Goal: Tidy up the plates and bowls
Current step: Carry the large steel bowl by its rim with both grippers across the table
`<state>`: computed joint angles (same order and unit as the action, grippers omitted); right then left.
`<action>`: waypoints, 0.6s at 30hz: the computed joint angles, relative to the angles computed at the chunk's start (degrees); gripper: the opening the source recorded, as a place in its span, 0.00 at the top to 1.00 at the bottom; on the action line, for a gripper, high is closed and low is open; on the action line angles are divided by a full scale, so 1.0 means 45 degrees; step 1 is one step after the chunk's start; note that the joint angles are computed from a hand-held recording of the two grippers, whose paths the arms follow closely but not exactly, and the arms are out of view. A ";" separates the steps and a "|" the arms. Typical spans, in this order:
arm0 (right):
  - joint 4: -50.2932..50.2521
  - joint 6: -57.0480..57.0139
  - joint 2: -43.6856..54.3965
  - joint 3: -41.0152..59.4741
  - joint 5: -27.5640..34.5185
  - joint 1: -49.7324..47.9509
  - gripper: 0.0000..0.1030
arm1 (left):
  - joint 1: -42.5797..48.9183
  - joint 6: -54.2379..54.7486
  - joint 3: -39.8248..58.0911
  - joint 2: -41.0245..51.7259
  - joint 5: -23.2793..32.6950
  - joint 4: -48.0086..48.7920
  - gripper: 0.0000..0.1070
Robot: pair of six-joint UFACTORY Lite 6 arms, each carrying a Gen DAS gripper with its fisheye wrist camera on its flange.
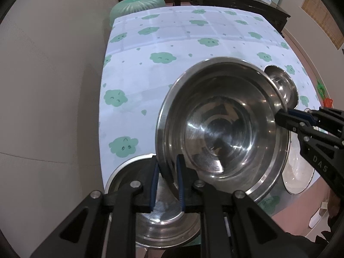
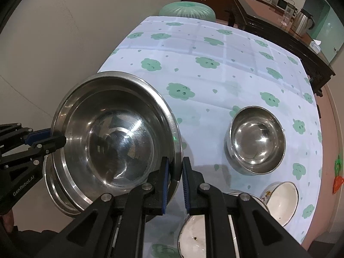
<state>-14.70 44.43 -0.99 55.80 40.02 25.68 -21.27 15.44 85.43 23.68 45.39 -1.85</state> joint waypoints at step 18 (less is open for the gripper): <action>-0.0188 0.0870 0.0615 0.1100 0.0421 0.1613 0.87 | 0.1218 0.0517 -0.1873 -0.1682 -0.0226 -0.0192 0.88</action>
